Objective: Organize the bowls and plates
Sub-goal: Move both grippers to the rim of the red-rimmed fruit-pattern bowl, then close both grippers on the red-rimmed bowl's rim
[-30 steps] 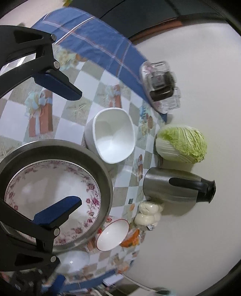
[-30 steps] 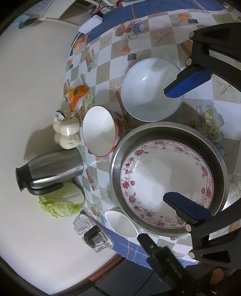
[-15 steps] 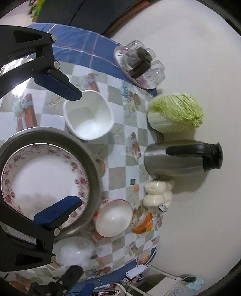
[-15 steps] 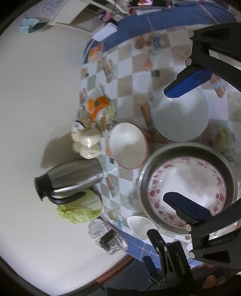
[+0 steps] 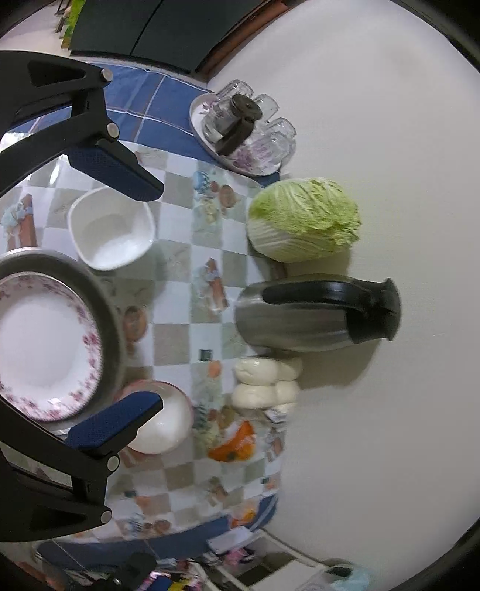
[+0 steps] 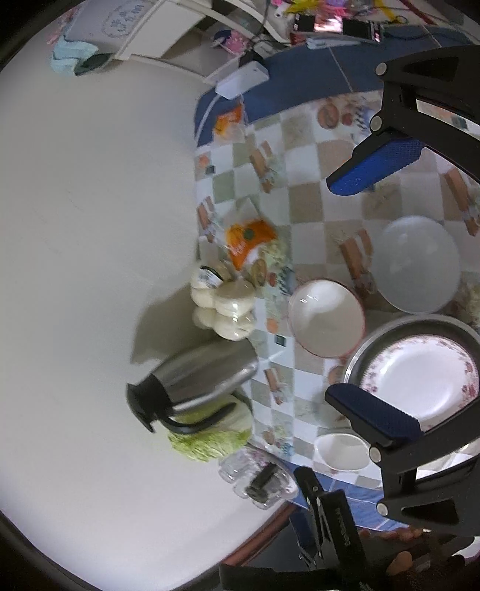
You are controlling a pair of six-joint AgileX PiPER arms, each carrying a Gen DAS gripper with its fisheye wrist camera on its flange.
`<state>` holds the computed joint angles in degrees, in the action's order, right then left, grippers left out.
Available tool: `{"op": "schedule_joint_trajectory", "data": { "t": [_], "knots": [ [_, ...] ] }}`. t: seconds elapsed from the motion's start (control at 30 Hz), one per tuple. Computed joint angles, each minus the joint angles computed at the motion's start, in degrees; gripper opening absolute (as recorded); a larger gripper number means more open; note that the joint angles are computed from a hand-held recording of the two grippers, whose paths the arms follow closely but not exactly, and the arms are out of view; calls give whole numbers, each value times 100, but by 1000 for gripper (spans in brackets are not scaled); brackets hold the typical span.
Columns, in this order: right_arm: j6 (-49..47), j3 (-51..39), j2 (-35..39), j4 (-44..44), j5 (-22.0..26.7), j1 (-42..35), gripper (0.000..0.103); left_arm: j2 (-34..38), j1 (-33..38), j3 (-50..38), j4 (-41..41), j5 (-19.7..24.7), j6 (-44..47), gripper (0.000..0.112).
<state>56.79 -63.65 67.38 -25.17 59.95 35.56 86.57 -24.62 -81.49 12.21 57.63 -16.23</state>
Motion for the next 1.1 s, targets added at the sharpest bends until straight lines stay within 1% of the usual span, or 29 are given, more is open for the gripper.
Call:
{"op": "schedule_joint_trajectory", "data": {
  "t": [0.17, 0.33, 0.4, 0.47, 0.57, 0.6, 0.63, 0.67, 0.7, 0.73, 0.77, 0.8, 0.83, 0.9, 0.93, 1.0, 1.07, 1.1],
  "knots": [
    [-748, -338, 298, 357, -95, -726, 103, 465, -54, -717, -186, 177, -70, 103],
    [-1106, -402, 743, 670, -425, -1227, 102, 922, -257, -980, -334, 48, -140, 101],
    [-1210, -345, 938, 816, -630, -1368, 94, 1145, -327, -980, -450, -31, -75, 98],
    [-1302, -214, 1148, 1021, -875, -1496, 88, 1362, -377, -974, -534, -99, -16, 90],
    [-1449, 59, 1503, 1298, -1296, -1610, 81, 1700, -401, -857, -743, -212, 30, 87],
    [-1435, 131, 1576, 1330, -1381, -1600, 76, 1841, -396, -801, -844, -242, 44, 84],
    [-1503, 235, 1743, 1461, -1537, -1616, 74, 1950, -375, -774, -963, -250, 92, 77],
    [-1565, 292, 1848, 1551, -1631, -1624, 67, 2055, -348, -749, -1102, -257, 157, 71],
    [-1635, 341, 1946, 1634, -1714, -1632, 60, 2212, -300, -721, -1324, -267, 244, 69],
    [-1706, 387, 2067, 1708, -1806, -1626, 57, 2298, -271, -688, -1454, -299, 294, 68],
    [-1776, 435, 2189, 1770, -1916, -1616, 51, 2395, -241, -634, -1607, -366, 362, 67],
    [-1789, 464, 2266, 1784, -1987, -1599, 46, 2441, -232, -609, -1666, -395, 390, 67],
    [-1799, 496, 2350, 1795, -2063, -1587, 43, 2520, -232, -574, -1714, -438, 406, 65],
    [-1882, 566, 2508, 1895, -2244, -1594, 33, 2694, -246, -584, -1762, -452, 460, 60],
    [-1902, 550, 2576, 1912, -2277, -1598, 31, 2760, -243, -604, -1781, -437, 491, 54],
    [-1982, 510, 2744, 1976, -2330, -1610, 21, 2899, -243, -643, -1840, -411, 528, 48],
    [-2106, 488, 2895, 2102, -2386, -1644, 16, 3017, -219, -662, -1945, -430, 597, 40],
    [-2167, 492, 2938, 2167, -2435, -1662, 15, 3094, -220, -677, -1980, -431, 617, 38]
  ]
}}
